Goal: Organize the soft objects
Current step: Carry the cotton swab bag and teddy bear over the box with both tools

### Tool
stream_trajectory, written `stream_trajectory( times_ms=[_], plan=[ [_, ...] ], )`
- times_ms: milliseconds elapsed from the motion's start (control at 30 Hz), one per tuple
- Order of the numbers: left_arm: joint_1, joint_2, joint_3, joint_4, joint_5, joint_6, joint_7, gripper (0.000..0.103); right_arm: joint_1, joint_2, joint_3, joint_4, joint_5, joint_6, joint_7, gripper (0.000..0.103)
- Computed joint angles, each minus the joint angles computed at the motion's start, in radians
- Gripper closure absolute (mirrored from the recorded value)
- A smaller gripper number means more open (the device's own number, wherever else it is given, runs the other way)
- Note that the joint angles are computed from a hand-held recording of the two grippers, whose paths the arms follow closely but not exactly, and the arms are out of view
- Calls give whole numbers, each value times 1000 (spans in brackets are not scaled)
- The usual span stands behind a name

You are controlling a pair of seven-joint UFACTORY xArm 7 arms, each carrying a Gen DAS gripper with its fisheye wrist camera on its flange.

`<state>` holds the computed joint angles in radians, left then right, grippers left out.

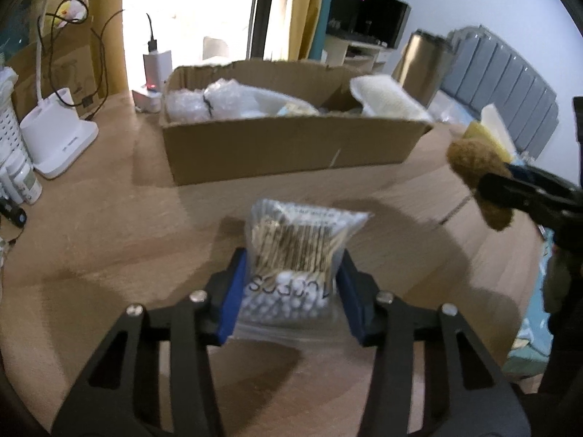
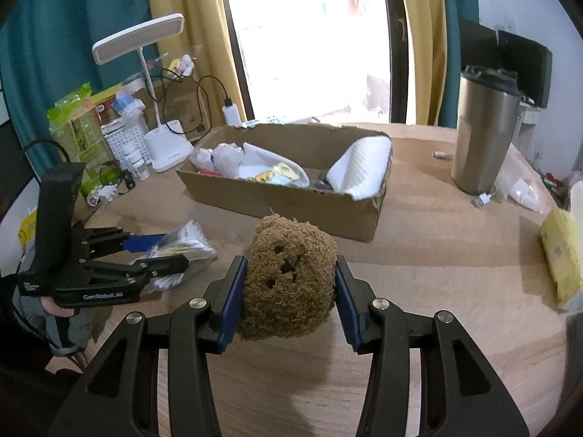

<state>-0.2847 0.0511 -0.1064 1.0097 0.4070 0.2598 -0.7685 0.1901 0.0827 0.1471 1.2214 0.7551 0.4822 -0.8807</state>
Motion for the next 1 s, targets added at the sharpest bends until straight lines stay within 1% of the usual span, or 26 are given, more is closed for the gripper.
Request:
stream_trajectory(
  times_ms=[133, 333, 433, 633, 767, 867, 1000],
  plan=[
    [3, -22, -9, -5, -48, -6, 31, 54, 0, 4, 2, 24, -2, 0, -5, 54],
    [13, -50, -15, 7, -12, -13, -2, 54, -1, 14, 6, 62, -2, 2, -15, 54],
    [22, -55, -18, 18, -14, -16, 8, 54, -2, 19, 8, 79, 0, 2, -19, 54],
    [31, -54, -20, 55, 31, -24, -1, 54, -12, 28, 13, 101, 33, -5, -43, 54],
    [32, -43, -19, 82, 41, -37, 10, 54, -20, 40, 17, 116, 69, -4, -73, 54],
    [30, -27, -13, 104, 53, -46, 1, 54, -21, 58, 16, 135, 44, 11, -56, 54],
    [27, -4, -2, 131, 33, -51, 28, 54, -29, 83, 23, 165, 30, 20, -46, 54]
  ],
)
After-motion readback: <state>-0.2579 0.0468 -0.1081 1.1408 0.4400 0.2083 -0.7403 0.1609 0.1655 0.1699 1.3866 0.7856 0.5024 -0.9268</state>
